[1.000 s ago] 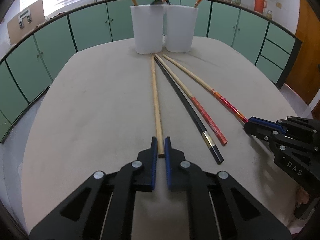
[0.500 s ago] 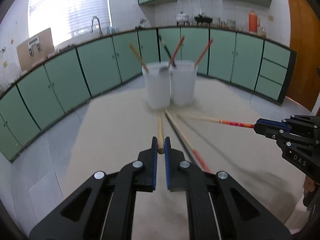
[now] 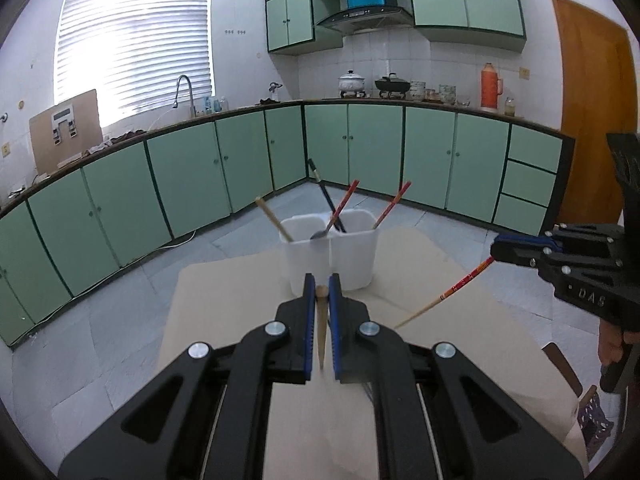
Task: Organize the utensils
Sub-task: 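Lift both held chopsticks upright and carry them over the white holder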
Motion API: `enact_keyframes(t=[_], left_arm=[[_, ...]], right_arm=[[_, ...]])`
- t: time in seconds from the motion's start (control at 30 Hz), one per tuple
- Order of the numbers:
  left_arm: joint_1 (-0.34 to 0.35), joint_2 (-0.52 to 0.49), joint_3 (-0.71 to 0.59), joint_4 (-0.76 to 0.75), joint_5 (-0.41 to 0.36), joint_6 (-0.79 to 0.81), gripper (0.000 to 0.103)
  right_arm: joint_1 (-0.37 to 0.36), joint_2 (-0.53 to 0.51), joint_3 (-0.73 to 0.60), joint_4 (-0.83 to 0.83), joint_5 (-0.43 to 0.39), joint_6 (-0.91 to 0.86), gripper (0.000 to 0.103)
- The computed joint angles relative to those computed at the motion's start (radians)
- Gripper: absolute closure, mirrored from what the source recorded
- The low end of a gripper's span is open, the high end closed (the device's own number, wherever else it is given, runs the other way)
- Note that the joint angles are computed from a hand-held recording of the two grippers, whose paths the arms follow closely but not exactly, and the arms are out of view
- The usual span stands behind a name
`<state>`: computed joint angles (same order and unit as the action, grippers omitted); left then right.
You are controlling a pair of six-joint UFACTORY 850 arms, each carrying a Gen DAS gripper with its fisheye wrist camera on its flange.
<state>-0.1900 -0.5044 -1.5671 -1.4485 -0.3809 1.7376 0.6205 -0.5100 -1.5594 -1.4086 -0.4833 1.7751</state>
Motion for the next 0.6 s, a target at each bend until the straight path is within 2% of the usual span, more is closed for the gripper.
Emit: enact_keyframes(t=[0.17,0.37,0.6], left_arm=[[0.001,-0.022,-0.048,0.033,-0.028,-0.039,0.097],[0.004,-0.043,-0.106,0.069,-0.061,-0.086,0.097],[0.0,-0.07,-0.199,0.038,-0.084,-0.078,0.097]], right_arm=[[-0.024,0.005,-0.034,0.05,0.056,-0.086,0.097],[-0.04,-0.003,-0.077,0.11,0.074,-0.193,0.097],[-0.06,-0.01,-0.136,0.101,0.087,-0.227,0.097]])
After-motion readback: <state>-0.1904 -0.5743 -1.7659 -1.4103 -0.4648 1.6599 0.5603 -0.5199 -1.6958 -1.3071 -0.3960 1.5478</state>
